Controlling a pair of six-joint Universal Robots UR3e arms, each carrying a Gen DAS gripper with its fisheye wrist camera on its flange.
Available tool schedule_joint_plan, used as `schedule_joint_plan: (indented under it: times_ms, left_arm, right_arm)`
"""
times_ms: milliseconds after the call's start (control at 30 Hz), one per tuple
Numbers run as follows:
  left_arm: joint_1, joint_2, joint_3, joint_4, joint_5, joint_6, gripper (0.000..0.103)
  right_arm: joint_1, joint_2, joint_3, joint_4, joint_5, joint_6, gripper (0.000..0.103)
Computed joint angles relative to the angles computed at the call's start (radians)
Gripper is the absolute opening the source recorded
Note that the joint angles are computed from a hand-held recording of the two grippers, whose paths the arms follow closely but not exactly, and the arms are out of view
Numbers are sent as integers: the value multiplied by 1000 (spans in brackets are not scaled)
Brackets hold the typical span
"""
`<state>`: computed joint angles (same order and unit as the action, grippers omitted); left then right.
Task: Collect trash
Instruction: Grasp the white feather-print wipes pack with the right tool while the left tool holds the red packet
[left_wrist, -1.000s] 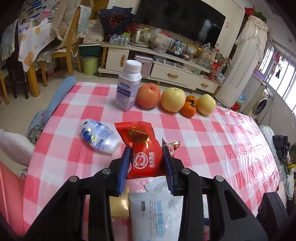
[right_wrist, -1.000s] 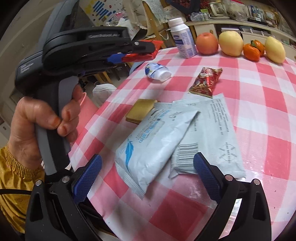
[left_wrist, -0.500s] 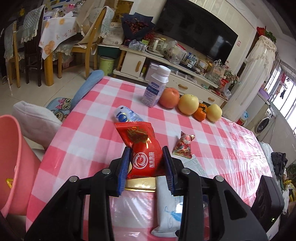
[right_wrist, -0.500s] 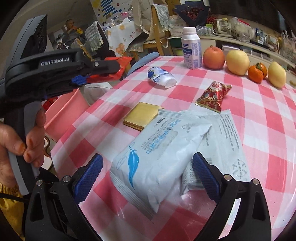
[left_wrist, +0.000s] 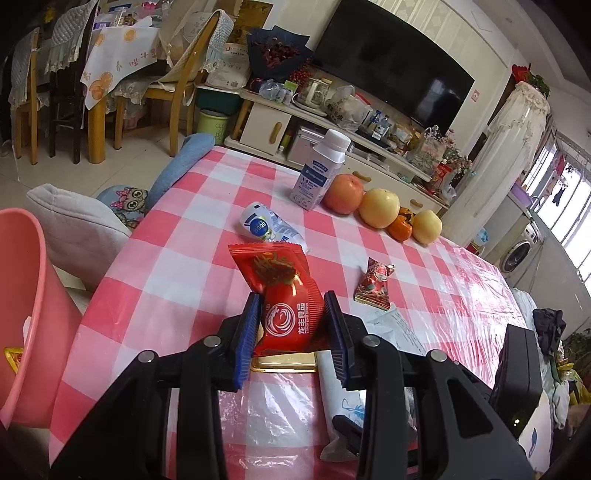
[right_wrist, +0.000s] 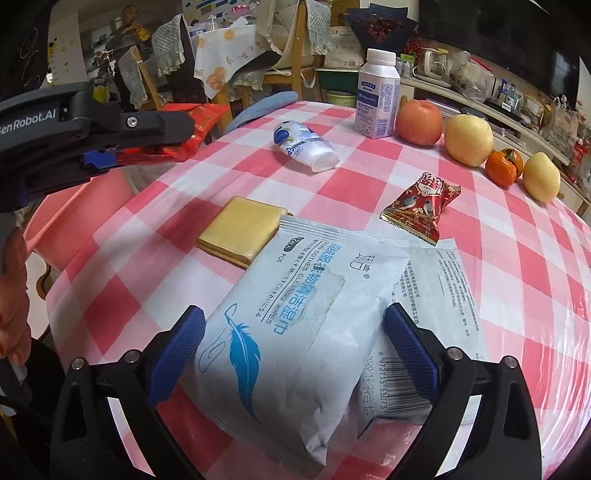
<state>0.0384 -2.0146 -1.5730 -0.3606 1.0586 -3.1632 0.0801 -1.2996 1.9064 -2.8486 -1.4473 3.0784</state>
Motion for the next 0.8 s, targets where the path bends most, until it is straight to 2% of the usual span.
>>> schedule_joint_plan:
  times_ms: [67,133,233,367,433,533,667,800]
  left_arm:
    - [7,-4,-3,-2,-12,2,37]
    - [7,-9,-2,1,-1,9,37]
    - [19,-12,-3,-1,-31,4,37]
    - [26,-20,-3,4,-40,9,37]
    - [30,-24,-1,3,-48,8,37]
    - [30,-25,-1,8,-45,10,37]
    - [39,-29,-3,11,-54,19,37]
    - [48,-26,-3,-5,-62,21,37]
  right_arm:
    - [3,8,-7,-1,-7,-4,95]
    - [-1,6,-4,-10,-9,-9,81]
    - [-31,-9,12,-8,28,-7,74]
    - [-15,-13,11,-9,-14,20,81]
    - [11,0,-2,-17,-42,39,91]
    - [54,29,-35,-10,-76,63,94]
    - [115,92,-108,14,-164,78,95]
    - [122,113,-145,52,-183,77,95]
